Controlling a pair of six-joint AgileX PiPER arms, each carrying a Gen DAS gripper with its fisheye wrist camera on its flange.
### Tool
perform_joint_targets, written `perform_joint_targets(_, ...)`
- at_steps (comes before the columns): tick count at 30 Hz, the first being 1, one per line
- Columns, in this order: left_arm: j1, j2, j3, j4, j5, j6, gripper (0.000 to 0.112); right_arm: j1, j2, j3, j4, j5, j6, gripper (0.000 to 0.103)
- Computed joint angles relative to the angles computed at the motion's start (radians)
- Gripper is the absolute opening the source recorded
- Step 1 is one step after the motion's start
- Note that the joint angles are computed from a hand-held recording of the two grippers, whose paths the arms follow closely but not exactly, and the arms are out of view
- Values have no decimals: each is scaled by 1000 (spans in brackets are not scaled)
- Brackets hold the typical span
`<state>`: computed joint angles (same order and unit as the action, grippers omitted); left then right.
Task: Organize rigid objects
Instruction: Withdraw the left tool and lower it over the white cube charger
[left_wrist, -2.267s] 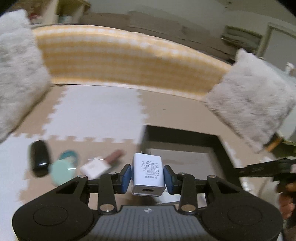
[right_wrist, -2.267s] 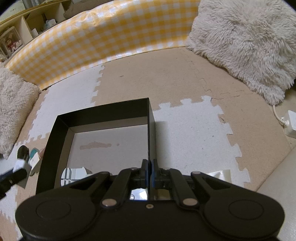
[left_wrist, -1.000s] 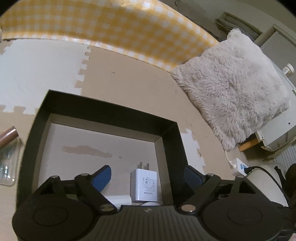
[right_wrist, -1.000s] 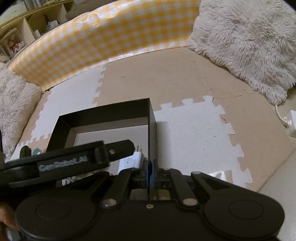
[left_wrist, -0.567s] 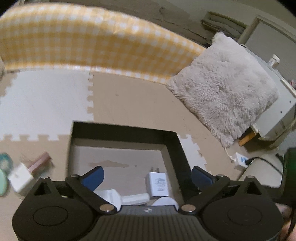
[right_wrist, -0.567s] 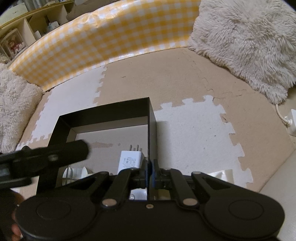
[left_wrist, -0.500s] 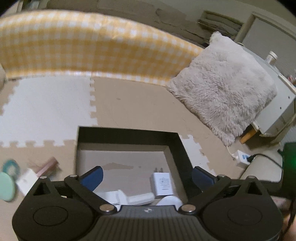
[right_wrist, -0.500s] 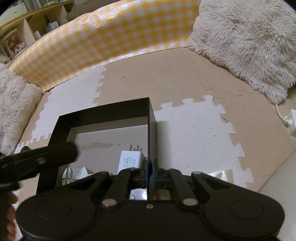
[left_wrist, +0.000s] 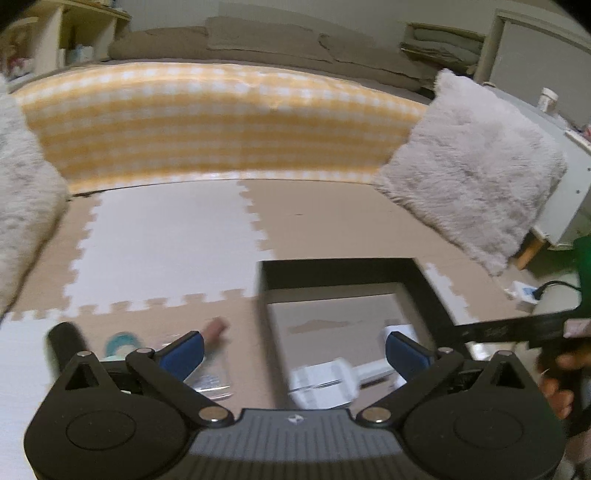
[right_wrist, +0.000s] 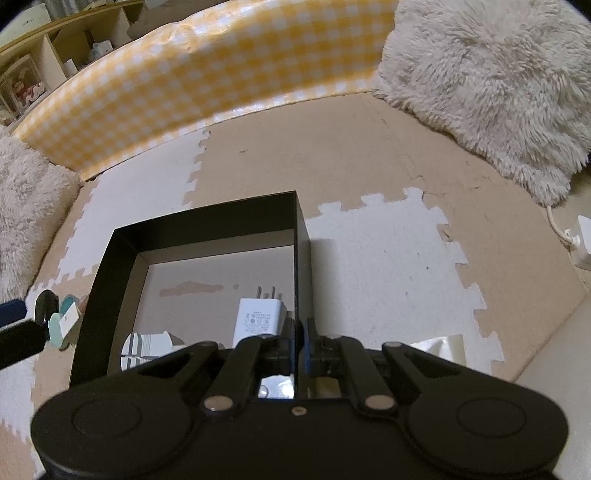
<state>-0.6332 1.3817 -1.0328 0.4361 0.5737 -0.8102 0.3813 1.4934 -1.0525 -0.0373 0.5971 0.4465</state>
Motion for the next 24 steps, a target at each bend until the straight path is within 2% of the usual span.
perform_joint_targets(4, 31, -71, 108, 80, -12, -68, 103, 5, 5, -7, -13, 6, 15, 5)
perform_joint_targets(8, 70, -113, 192, 93, -15, -47, 103, 13, 8, -10, -34, 11, 29, 5)
perform_joint_targets(12, 162, -140, 257, -63, -77, 97, 103, 14, 9, -11, -37, 12, 29, 5)
perform_joint_targets(16, 167, -143, 318, 66, -127, -39, 103, 18, 11, -12, -46, 15, 33, 5)
perform_joint_targets(18, 183, -147, 350, 106, -182, -77, 103, 22, 13, -12, -56, 17, 40, 5)
perform_joint_targets(20, 191, -138, 366, 170, -229, -147, 98, 26, 13, -13, -65, 20, 46, 5)
perform_joint_targets(22, 200, -119, 368, 226, -271, -202, 76, 28, 13, -14, -68, 21, 47, 5)
perform_joint_targets(24, 201, -93, 365, 315, -309, -281, 69, 30, 14, -15, -71, 22, 47, 5)
